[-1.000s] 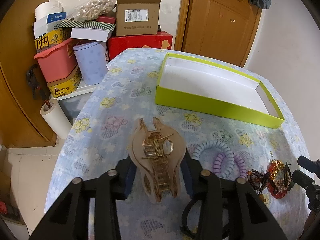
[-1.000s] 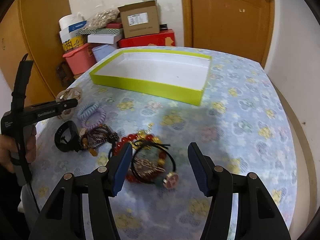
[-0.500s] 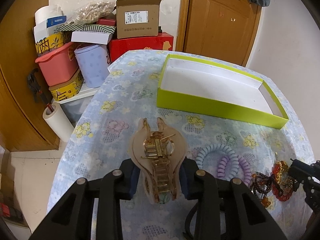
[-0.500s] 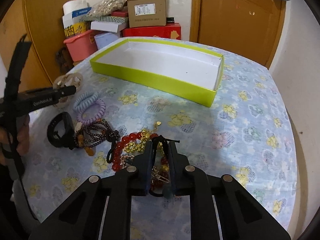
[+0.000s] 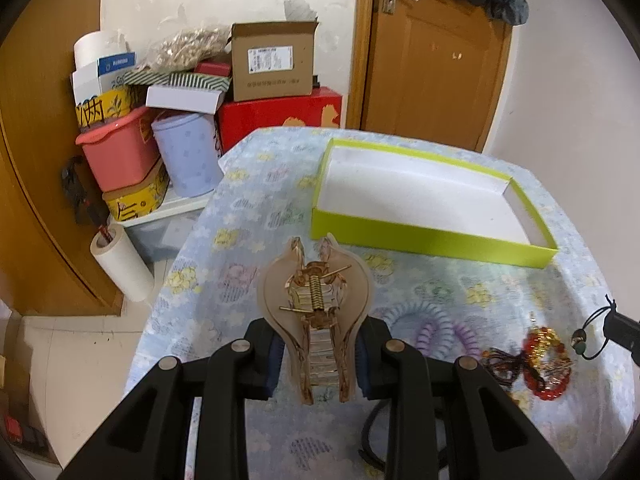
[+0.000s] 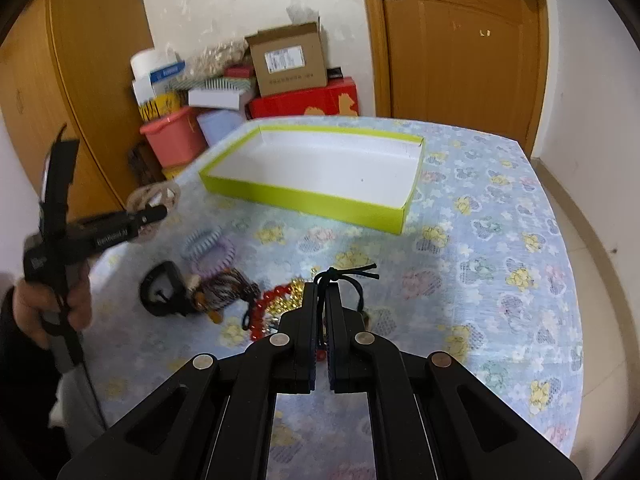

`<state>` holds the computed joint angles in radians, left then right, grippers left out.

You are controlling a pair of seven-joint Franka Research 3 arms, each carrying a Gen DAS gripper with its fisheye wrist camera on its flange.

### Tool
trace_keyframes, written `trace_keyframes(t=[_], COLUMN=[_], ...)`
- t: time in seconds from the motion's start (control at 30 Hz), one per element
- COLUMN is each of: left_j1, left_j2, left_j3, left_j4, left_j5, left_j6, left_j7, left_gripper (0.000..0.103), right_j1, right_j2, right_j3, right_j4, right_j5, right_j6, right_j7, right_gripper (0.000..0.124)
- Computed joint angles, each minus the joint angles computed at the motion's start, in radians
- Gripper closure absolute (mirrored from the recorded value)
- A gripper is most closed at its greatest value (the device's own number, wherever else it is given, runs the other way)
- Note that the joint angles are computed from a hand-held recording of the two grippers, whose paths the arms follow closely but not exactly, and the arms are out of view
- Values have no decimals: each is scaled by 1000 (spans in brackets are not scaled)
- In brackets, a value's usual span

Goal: Organize jewelry
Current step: 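Grasp the tan claw clip with the left tool while the right tool grasps the black hair tie, then place the claw clip in the green tray with the left tool while the right tool drops the hair tie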

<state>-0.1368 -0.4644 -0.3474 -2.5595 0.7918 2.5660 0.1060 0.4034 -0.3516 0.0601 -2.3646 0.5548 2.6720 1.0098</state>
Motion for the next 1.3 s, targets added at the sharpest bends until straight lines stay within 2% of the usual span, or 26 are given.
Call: trace_keyframes(t=[0.3,0.6,0.87,1.07,1.3], left_j1=[-31,2,45,57,66], left_j2=[-84,-81,35,157,294], left_j3=[17,2,15,70,99], left_j4=[-24,14,99,168,279], left_j5=[-50,-76,-50,-84,-72], left_j6=[73,96,150,235,217], left_j7=[71,151,214,281,333], left_gripper=[73,73,73,73,73], right_j1=[19,12,-10,-40,-63], right_j2=[-28,61,194,328,496], right_j3=[-23,-9,9,21,39], right_j4=[24,125,264,416,589], right_j5=[48,41,23,21,-78], right_j6=[-22,-19,-28,-71,-123], right_j7=[-48,-94,-103,-82,-14], right_gripper=[121,121,121,121,121])
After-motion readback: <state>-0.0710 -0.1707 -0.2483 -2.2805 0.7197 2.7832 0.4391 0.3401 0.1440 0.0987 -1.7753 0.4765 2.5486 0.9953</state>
